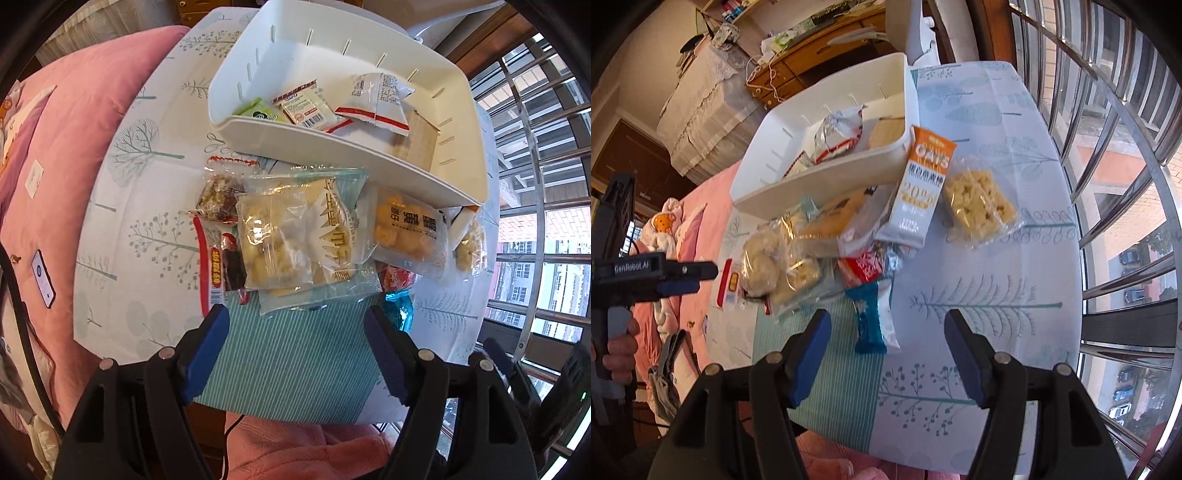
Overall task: Organize snacks
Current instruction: 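Move both tools back over the remaining snack pile, then grasp a clear pastry bag with the left tool while the right tool grasps the blue wrapper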
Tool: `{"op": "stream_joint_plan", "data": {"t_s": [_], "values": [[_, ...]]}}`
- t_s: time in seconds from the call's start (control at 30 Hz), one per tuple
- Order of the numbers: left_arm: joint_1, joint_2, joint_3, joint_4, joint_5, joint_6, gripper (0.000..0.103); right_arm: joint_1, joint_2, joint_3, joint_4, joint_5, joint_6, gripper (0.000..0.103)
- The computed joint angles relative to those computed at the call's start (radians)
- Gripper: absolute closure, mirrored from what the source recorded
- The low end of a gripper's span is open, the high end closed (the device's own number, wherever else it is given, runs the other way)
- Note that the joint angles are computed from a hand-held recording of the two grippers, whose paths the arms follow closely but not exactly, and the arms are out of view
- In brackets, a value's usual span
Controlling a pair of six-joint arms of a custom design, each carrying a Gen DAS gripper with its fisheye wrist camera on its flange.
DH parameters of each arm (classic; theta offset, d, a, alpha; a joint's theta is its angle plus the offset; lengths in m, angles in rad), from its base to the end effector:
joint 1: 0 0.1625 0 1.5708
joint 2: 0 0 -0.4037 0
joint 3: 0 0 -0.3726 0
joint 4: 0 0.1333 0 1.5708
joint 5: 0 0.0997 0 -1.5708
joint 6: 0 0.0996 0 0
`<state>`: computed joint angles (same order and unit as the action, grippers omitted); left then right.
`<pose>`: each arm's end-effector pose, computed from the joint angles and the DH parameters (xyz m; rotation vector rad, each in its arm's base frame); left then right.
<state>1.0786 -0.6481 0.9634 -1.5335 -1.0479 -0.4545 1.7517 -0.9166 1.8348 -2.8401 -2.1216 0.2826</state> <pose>-0.1883 -0.7385 0.1752 0.1676 2.5171 0.0922 0.1868 -0.5704 0.1414 -0.2641 -2.6078 0.6218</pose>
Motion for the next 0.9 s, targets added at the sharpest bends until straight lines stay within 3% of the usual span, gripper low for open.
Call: {"op": "stream_joint_plan", "data": {"t_s": [0.43, 0.9], "values": [[0.039, 0.054, 0.006, -0.109, 0.004, 0.088, 0.028, 0.012, 0.082, -0.028, 0.066, -0.048, -0.093, 0.039], [0.085, 0.115, -0.043, -0.066, -0.003, 0.065, 0.028, 0.000, 0.175, -0.135, 0.192, -0.049, -0.115, 0.039]]}}
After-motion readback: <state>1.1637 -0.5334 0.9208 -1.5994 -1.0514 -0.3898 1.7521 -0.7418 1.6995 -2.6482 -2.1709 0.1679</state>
